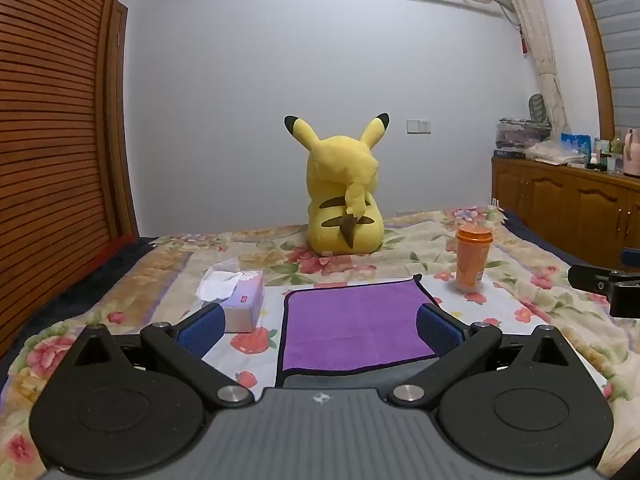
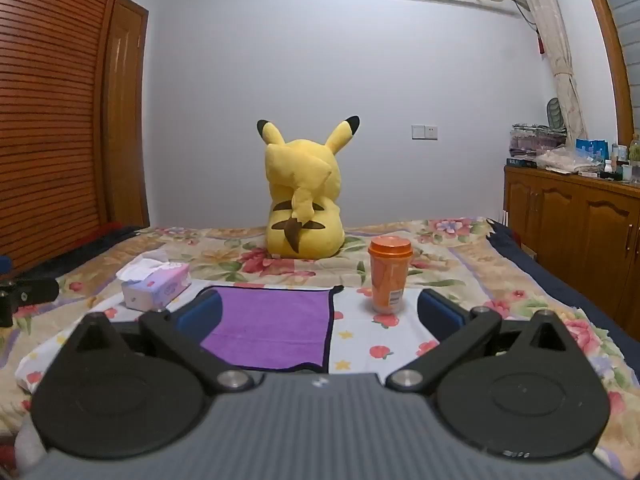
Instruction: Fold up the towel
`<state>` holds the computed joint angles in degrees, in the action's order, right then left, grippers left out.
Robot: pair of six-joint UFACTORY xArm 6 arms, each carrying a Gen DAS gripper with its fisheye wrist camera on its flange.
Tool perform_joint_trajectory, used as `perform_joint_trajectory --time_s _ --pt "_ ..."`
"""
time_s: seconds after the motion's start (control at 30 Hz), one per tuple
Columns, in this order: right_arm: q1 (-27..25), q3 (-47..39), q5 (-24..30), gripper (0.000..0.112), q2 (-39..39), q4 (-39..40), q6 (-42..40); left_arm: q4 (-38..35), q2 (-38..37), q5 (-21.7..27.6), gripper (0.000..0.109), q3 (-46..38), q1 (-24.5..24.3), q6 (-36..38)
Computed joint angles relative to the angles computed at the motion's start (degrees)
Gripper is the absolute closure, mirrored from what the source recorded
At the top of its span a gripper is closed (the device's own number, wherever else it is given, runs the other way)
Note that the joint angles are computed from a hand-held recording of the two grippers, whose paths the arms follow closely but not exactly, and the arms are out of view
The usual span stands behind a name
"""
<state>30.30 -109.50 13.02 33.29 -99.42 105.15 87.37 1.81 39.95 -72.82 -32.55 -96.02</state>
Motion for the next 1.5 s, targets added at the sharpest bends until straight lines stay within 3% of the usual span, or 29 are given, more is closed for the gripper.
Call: perform_joint_trajectory --time_s 1.5 --pt "-0.02 -0.18 -0.38 0.009 0.08 0.46 -0.14 -1.04 0.02 -0.15 0.006 -0.06 0.46 1.38"
